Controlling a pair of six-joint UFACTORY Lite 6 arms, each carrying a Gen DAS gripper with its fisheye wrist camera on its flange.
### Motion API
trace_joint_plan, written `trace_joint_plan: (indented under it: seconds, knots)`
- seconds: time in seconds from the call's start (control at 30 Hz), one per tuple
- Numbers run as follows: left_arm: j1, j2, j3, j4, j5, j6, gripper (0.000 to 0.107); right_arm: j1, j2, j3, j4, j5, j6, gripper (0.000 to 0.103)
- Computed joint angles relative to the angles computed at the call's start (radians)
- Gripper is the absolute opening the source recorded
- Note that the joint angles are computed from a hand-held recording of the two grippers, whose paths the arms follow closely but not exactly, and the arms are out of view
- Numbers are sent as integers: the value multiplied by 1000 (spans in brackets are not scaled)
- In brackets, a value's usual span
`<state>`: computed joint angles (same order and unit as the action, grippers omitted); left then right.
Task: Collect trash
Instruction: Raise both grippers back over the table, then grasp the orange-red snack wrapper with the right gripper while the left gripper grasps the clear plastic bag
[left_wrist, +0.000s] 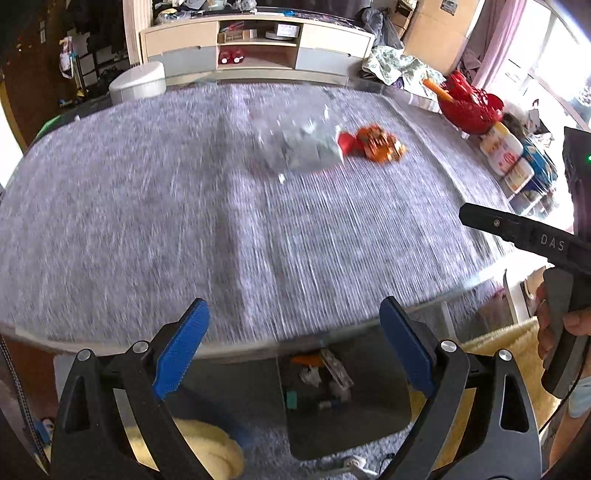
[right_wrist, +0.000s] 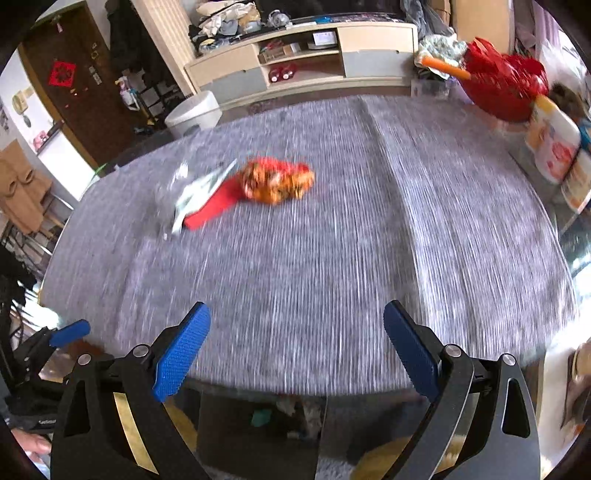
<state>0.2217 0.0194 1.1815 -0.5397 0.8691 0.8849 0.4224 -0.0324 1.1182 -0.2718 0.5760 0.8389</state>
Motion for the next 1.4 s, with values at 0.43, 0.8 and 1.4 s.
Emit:
trace_joint_plan:
  seconds: [0.43, 0.8, 1.4]
  knots:
    - [-110, 336, 450, 47, 24, -146, 88, -123, 427, 469, 135, 5, -220, 88]
    - [-178, 549, 736, 93, 61, -230, 88, -161, 640, 672, 250, 33, -345, 82]
    - [-236, 924, 1213, 141, 200, -345, 75, -190, 683, 713, 437, 5, -557, 56]
